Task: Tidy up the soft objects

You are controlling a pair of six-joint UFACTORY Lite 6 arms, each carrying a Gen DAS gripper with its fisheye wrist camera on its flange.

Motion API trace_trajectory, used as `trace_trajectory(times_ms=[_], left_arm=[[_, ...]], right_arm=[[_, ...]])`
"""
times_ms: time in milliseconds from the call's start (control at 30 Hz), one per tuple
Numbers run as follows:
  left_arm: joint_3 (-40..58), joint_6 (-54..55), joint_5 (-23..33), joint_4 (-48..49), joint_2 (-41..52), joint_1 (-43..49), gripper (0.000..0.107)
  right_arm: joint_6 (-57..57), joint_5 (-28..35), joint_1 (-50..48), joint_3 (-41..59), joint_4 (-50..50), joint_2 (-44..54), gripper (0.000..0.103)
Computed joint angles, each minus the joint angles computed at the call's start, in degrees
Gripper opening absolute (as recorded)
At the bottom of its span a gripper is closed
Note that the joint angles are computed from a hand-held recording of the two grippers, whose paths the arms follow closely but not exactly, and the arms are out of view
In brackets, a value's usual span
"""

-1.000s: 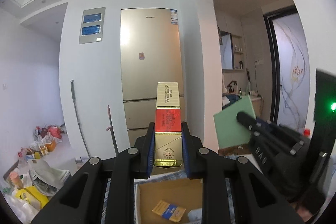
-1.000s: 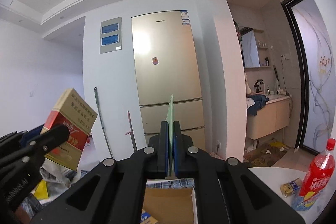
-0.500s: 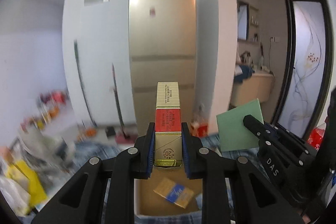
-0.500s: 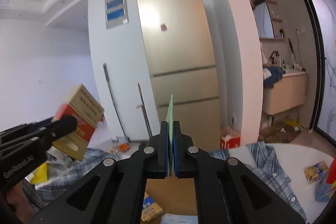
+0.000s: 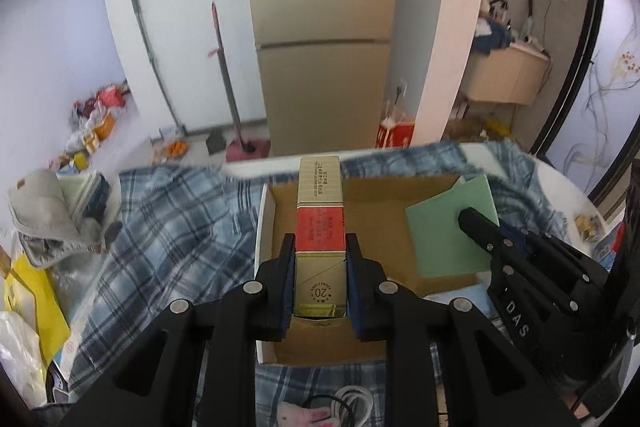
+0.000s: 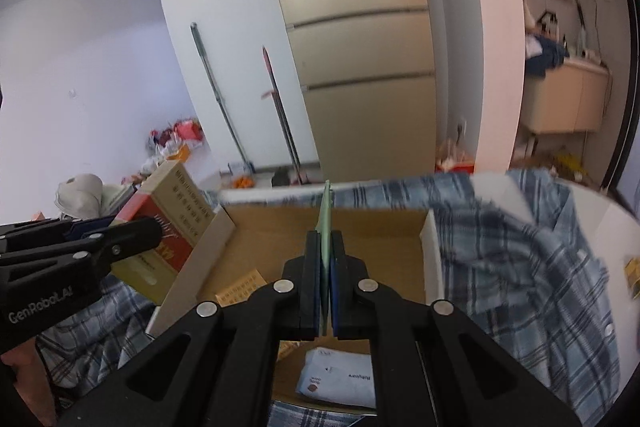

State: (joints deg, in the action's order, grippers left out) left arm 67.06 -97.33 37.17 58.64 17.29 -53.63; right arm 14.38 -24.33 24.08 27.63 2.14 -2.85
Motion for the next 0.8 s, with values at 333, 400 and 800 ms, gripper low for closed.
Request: trace_trajectory(times_ms=[333,400,800], left_arm=[[1.3,6.5,-6.0,-7.9,8.9,7.0,0.024],[1.8,8.0,-6.7,-9.3,9.8,7.3,0.024],[4.7,10.5,-3.3,-11.3,12.4,6.1,0.027]], right_arm=[[6.0,1.4,-2.3,2.8,-5.9,5.2,0.003],[8.9,1.5,-3.0,2.8,-8.6,5.3,0.003],[4.1,4.5,-3.9,6.6,-4.2,9.9,0.007]])
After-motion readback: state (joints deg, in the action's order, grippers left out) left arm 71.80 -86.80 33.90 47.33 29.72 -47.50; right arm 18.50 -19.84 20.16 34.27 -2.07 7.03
